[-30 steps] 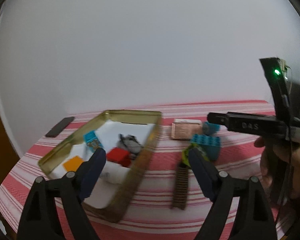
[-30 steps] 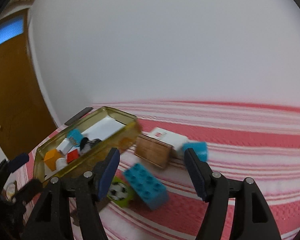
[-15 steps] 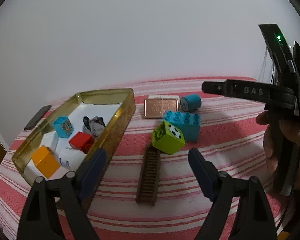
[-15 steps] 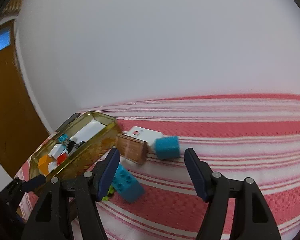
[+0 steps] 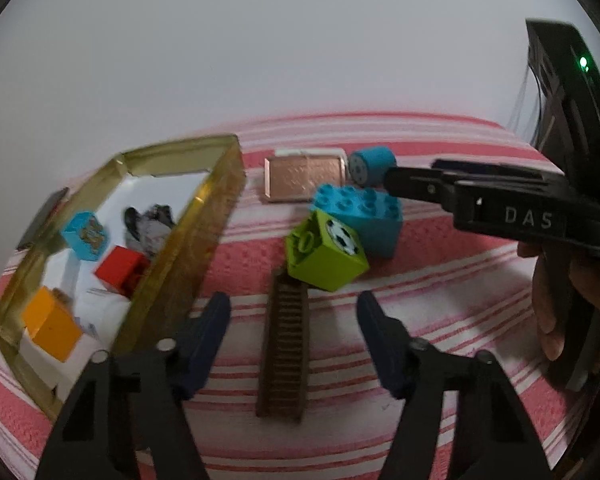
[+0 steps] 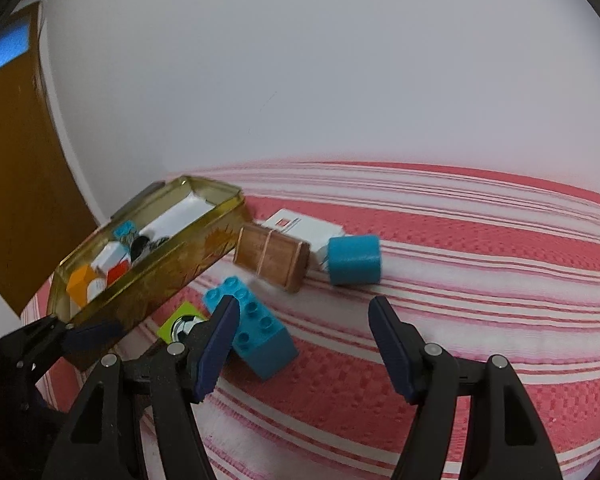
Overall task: Organize rigid objects
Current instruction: 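Grasp the long blue Duplo brick with the right tool while the left grasps the brown comb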
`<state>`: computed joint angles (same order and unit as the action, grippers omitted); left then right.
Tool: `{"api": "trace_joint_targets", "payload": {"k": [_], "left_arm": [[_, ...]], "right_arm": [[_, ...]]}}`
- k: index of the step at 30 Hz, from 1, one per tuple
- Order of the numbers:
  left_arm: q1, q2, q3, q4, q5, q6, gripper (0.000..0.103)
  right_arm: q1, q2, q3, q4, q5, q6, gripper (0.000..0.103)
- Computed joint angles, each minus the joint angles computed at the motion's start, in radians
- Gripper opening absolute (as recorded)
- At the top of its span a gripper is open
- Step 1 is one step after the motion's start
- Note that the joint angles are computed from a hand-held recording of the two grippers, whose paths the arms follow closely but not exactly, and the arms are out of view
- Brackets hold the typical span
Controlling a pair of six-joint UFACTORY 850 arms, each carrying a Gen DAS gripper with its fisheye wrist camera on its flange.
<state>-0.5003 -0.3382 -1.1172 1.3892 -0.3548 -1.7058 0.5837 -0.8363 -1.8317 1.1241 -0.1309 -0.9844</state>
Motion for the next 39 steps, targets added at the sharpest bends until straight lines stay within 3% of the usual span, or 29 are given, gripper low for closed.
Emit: {"api": "trace_joint_targets", "payload": {"k": [2, 9, 12, 14, 28, 31, 35, 39], "left_arm": [[0.012, -0.007, -0.01, -0.064, 0.034, 0.068, 0.046], [0.05, -0.025, -0.028, -0.34, 0.113, 0.308, 0.045], [0.044, -0.024, -0.026, -0.334, 0.104, 0.307, 0.043], [0.042, -0.026, -0.027, -0.325, 0.103, 0.307, 0.027], [0.049, -0.015, -0.016, -0.265, 0.101, 0.238, 0.026], [0.044, -0.012, -0.013, -0.216, 0.097, 0.199, 0.023], [0.036, -0.012, -0.014, -0.177, 0.081, 0.177, 0.023], [0.037, -0.004, -0.005, -0.117, 0.091, 0.115, 0.023]], "right_arm": [[0.001, -0.002, -0.005, -0.055, -0.012, 0.043, 0.069], [0.005, -0.033, -0.057, -0.227, -0.092, 0.173, 0.069], [0.005, -0.06, -0.102, -0.307, -0.152, 0.239, 0.069], [0.003, -0.084, -0.142, -0.378, -0.193, 0.32, 0.069], [-0.013, -0.225, -0.367, -0.453, -0.361, 0.473, 0.064], [-0.012, -0.226, -0.368, -0.432, -0.361, 0.444, 0.04], [0.008, -0.198, -0.326, -0.528, -0.3, 0.481, 0.034], [0.01, -0.166, -0.272, -0.516, -0.244, 0.469, 0.034]]}}
